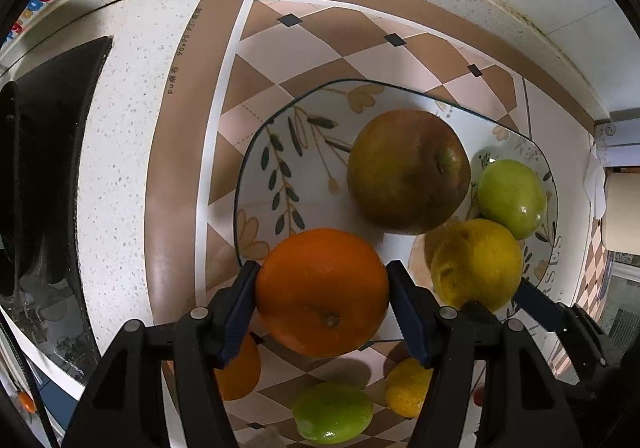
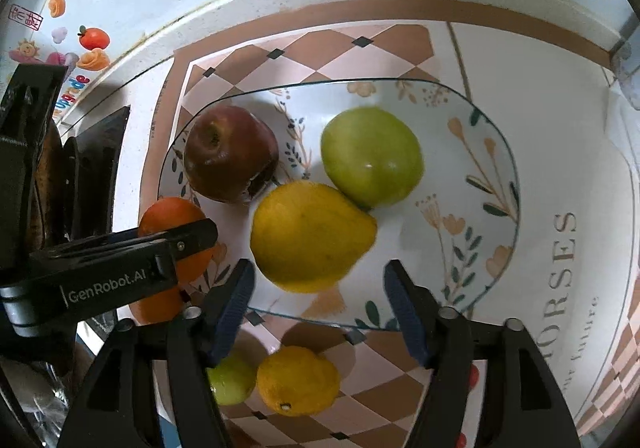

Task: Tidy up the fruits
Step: 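Place the orange on the plate with the left tool while the right tool places the lemon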

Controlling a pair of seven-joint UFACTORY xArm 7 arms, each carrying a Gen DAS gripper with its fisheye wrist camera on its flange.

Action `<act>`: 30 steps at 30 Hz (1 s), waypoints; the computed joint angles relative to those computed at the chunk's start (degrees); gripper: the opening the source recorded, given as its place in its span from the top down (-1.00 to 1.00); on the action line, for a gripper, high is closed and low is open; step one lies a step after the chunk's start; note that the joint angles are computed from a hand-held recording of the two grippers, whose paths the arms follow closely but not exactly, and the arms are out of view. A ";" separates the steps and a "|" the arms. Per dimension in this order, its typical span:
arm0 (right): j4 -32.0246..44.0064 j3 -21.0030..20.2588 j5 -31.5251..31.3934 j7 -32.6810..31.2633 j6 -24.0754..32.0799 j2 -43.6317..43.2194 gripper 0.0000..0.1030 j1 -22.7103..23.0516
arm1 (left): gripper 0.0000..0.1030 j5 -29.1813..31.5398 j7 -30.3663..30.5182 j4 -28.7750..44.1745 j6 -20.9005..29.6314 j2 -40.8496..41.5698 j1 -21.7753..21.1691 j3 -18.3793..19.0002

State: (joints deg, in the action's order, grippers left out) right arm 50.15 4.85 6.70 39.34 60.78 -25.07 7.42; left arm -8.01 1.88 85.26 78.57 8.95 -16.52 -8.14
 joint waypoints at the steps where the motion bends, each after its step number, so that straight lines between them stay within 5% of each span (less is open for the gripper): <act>1: -0.29 0.05 -0.23 0.30 0.77 -0.93 -0.67 -0.10 | -0.51 -0.18 0.15 -0.40 -0.17 -0.68 0.04 -0.01; 2: -0.43 0.28 -0.56 0.87 1.44 -1.67 -0.71 -0.22 | -0.73 -0.27 0.58 -0.91 -0.76 -1.37 0.18 0.06; 3: -0.52 0.42 -0.95 1.22 2.24 -2.43 -0.77 -0.33 | -0.75 -0.15 0.75 -1.71 -1.52 -2.41 0.16 0.04; 16: 1.85 5.75 -9.52 9.21 14.21 -10.65 -0.82 -0.64 | -0.75 4.00 2.95 -11.44 -7.11 -18.03 1.43 0.71; 30: 8.88 12.78 -12.53 15.58 24.58 -18.23 -0.82 1.44 | -0.75 -0.96 8.45 -20.52 -9.59 -37.19 2.17 3.06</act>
